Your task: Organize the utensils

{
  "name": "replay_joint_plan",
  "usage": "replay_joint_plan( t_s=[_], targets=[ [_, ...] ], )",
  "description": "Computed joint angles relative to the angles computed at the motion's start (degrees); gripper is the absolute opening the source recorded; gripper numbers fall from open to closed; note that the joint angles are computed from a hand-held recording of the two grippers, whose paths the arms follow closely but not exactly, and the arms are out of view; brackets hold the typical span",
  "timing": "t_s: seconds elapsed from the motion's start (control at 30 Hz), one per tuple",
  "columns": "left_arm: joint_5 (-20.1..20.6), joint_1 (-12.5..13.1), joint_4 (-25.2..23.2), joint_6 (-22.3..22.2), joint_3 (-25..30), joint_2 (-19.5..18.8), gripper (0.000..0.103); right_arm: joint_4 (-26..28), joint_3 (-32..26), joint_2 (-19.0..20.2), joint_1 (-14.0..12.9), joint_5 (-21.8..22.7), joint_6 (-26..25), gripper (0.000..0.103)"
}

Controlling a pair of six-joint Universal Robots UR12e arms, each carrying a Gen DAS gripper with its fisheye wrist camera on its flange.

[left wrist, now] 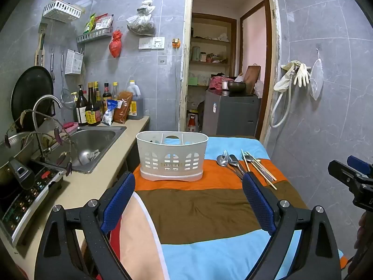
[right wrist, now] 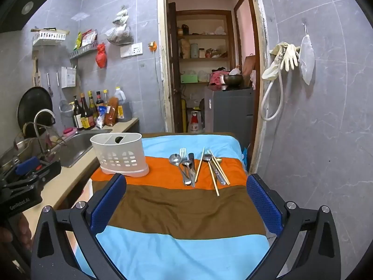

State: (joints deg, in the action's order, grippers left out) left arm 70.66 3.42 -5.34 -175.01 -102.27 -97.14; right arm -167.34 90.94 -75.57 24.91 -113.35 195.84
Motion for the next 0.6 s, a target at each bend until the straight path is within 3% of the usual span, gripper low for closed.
replay_joint_plan(
  t_s=[0.6],
  targets=[
    [0.1,-0.03,-0.29,-0.03,0.04,0.03,0.09,-0.02,0.03,0.15,-0.1,0.58,0.19,0.103]
  ],
)
